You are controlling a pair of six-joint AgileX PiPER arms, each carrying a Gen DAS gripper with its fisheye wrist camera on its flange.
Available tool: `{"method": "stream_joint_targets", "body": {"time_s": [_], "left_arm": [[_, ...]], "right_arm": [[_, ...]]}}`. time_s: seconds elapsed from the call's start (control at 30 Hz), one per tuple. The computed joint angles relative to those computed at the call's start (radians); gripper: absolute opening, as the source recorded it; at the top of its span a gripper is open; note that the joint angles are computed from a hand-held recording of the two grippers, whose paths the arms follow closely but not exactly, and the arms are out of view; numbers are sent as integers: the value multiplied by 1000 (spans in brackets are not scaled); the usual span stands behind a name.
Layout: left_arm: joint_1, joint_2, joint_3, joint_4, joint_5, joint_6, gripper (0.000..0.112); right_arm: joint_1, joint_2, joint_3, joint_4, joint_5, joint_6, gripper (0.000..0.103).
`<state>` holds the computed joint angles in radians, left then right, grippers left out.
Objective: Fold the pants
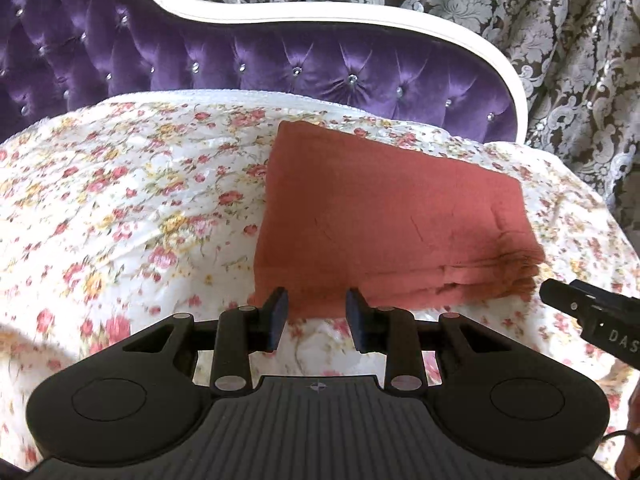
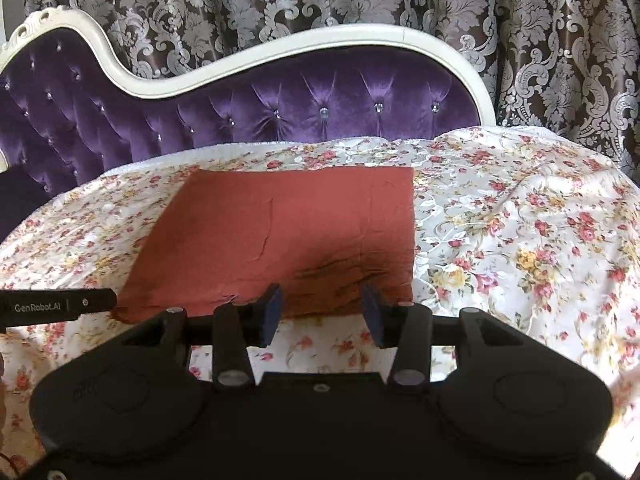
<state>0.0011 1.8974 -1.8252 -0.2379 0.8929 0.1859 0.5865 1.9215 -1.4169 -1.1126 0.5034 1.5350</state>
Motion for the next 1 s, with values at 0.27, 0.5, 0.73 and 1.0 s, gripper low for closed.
{"method": "stream_joint_targets", "body": {"time_s": [0.27,0.5,0.73,1.0], "left_arm": [[-40,-103,104,97,-44,-46,31],[-55,-142,145,125,-52,-76,31],[-63,-161,173,127,-47,-78,31],[-68,-169,183,136,-49,-91,31]], "right_arm": [[57,-65,69,-81,57,131,55],[86,-80,80,-83,102,135,55],[105,-71,67,-63,121,106,55],[110,-49,25,-8,155,33,55]]}}
